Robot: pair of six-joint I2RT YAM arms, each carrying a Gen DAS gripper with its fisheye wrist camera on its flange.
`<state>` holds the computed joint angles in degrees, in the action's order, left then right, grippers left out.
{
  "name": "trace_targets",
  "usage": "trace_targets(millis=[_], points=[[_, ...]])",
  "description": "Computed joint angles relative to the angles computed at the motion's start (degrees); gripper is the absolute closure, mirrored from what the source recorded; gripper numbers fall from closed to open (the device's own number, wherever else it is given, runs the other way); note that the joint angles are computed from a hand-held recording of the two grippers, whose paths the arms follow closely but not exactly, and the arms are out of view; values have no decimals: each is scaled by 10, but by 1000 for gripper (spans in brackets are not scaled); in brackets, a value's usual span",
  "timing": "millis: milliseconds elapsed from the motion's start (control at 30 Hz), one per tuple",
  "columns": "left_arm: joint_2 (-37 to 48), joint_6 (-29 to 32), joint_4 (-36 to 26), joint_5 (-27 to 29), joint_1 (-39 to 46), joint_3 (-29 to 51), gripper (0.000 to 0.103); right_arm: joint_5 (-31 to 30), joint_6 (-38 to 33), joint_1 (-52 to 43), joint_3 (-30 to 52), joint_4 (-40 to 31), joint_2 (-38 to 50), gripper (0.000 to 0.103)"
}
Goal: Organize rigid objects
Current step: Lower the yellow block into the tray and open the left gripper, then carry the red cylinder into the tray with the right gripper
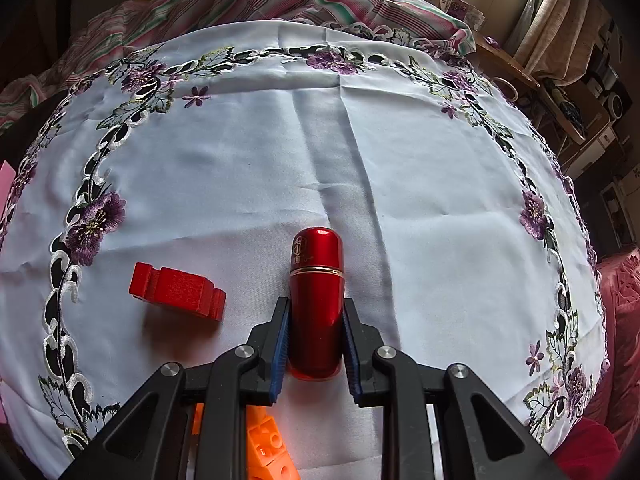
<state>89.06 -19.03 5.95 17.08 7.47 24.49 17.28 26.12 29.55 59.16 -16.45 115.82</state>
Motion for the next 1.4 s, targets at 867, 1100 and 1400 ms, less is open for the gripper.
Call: trace_targets(millis=[867, 1100, 1400], points=[[-215, 71, -73, -143, -56, -92, 59, 13, -8, 4, 5, -4, 3, 80], [-297, 78, -122, -174, -65, -109, 56, 5, -1, -1, -1, 2, -6, 80], [-343, 93, -156, -161, -25, -117, 56, 21, 11, -3, -13, 14, -21, 80]])
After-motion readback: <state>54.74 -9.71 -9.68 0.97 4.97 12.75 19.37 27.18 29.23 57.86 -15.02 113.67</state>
